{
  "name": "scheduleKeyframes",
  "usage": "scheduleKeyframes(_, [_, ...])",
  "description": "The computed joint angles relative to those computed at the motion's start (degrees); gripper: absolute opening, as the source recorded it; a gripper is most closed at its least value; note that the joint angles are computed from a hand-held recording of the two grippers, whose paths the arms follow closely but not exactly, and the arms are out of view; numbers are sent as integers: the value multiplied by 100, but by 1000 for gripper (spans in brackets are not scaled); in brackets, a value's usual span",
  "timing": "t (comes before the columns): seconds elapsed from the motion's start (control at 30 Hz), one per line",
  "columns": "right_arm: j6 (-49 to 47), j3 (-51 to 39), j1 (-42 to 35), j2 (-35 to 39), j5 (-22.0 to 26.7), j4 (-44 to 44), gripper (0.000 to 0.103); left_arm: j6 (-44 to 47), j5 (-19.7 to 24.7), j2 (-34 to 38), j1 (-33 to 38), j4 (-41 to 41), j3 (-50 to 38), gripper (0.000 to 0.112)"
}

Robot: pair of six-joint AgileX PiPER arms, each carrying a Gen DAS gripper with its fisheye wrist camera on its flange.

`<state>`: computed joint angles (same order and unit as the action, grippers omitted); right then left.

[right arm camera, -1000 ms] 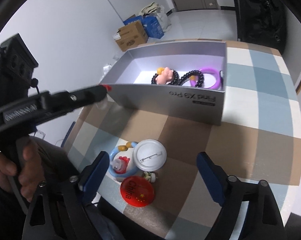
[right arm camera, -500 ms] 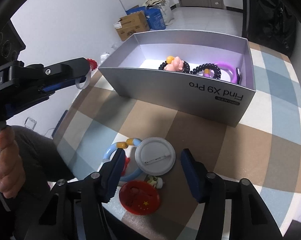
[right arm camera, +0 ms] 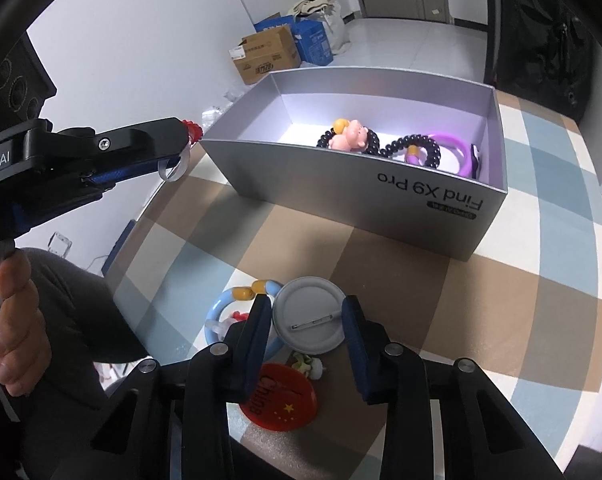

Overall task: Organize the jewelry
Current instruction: 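Grasp the white round badge with the right tool while the left tool holds the ring, then carry the ring and white badge into the grey box and open both tools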

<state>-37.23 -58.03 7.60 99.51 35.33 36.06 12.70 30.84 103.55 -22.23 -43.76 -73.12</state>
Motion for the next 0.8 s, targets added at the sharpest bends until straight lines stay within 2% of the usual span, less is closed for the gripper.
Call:
scheduleKeyframes(0.27, [-710, 58, -253, -216, 156, 792, 35, 91, -147, -5, -24, -115, 33, 14])
scheduleKeyframes(0.53, [-1523, -93, -612, -339, 462, 1825, 35, 123, -520, -112, -52, -131, 67, 14])
scheduleKeyframes(0.73, [-1617, -398, -811, -254, 634, 2229, 35, -101, -649, -14, -54, 39, -115, 14])
scheduleKeyframes(0.8, [-1569, -512, -853, -230, 666, 2274, 35, -482, -642, 64, -98, 419, -251, 14])
